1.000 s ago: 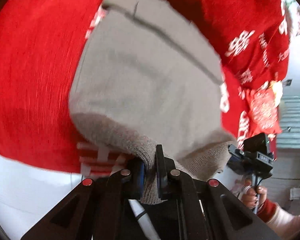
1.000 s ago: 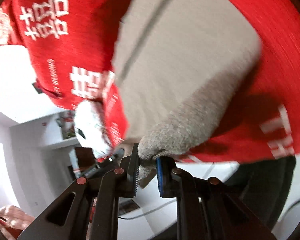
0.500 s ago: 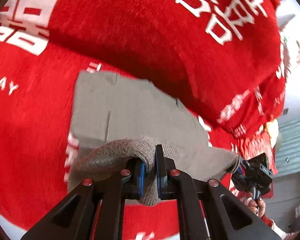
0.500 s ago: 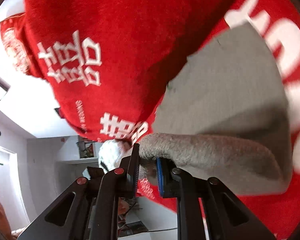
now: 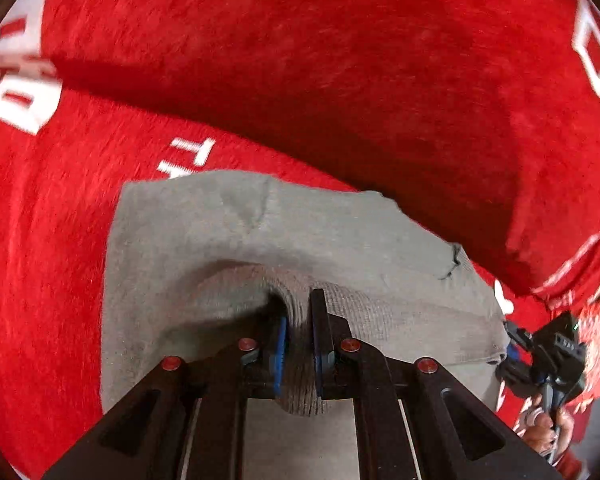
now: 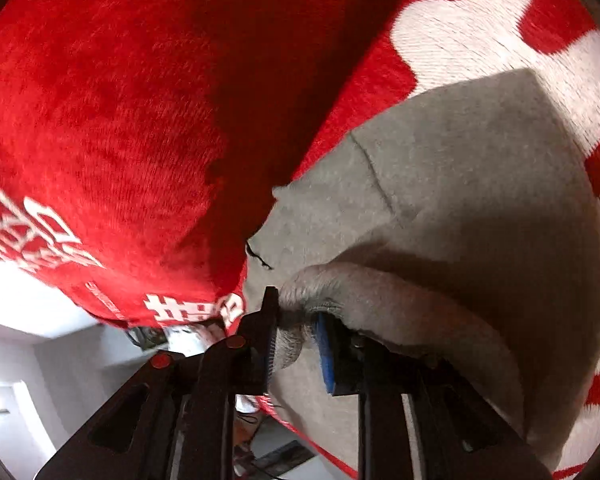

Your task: Fold small clothes

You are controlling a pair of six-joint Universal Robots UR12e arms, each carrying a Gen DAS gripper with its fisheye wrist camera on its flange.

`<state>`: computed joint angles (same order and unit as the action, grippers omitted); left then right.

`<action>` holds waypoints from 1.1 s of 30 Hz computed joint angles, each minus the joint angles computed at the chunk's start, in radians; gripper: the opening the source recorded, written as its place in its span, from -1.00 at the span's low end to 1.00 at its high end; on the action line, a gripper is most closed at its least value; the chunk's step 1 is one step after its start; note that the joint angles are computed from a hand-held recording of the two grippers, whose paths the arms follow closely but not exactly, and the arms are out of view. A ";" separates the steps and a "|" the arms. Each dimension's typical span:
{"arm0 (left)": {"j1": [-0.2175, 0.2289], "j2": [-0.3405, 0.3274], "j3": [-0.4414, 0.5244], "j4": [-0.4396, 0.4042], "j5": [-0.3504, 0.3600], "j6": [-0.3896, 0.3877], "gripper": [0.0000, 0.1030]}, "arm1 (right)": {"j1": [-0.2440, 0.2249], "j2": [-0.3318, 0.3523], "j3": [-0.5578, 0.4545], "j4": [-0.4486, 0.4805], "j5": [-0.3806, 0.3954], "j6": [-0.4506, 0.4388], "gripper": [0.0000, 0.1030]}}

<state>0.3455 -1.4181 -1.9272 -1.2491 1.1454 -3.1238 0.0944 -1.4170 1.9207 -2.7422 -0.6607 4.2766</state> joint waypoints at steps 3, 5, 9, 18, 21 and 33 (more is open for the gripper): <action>0.016 0.003 0.011 -0.007 -0.001 -0.026 -0.56 | -0.007 -0.005 -0.002 -0.047 -0.006 -0.006 0.43; 0.003 0.015 0.019 0.046 0.081 -0.045 0.22 | -0.012 -0.015 -0.012 -0.066 -0.035 -0.022 0.46; 0.000 0.037 0.029 0.093 0.141 -0.037 0.77 | -0.004 -0.047 -0.070 0.152 -0.085 -0.234 0.27; -0.064 0.013 0.033 -0.103 0.082 0.121 0.77 | 0.097 0.012 -0.232 0.613 -0.295 -0.653 -0.25; -0.115 -0.002 0.019 -0.004 0.170 0.098 0.77 | 0.096 0.018 -0.226 0.544 -0.361 -0.587 -0.30; -0.103 -0.076 0.056 0.140 0.552 -0.175 0.77 | 0.054 0.003 -0.194 0.486 -0.452 -0.411 -0.15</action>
<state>0.2423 -1.4938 -1.8710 -1.1088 1.6978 -3.2987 0.1484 -1.4143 1.7271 -2.2560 -1.1125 3.8660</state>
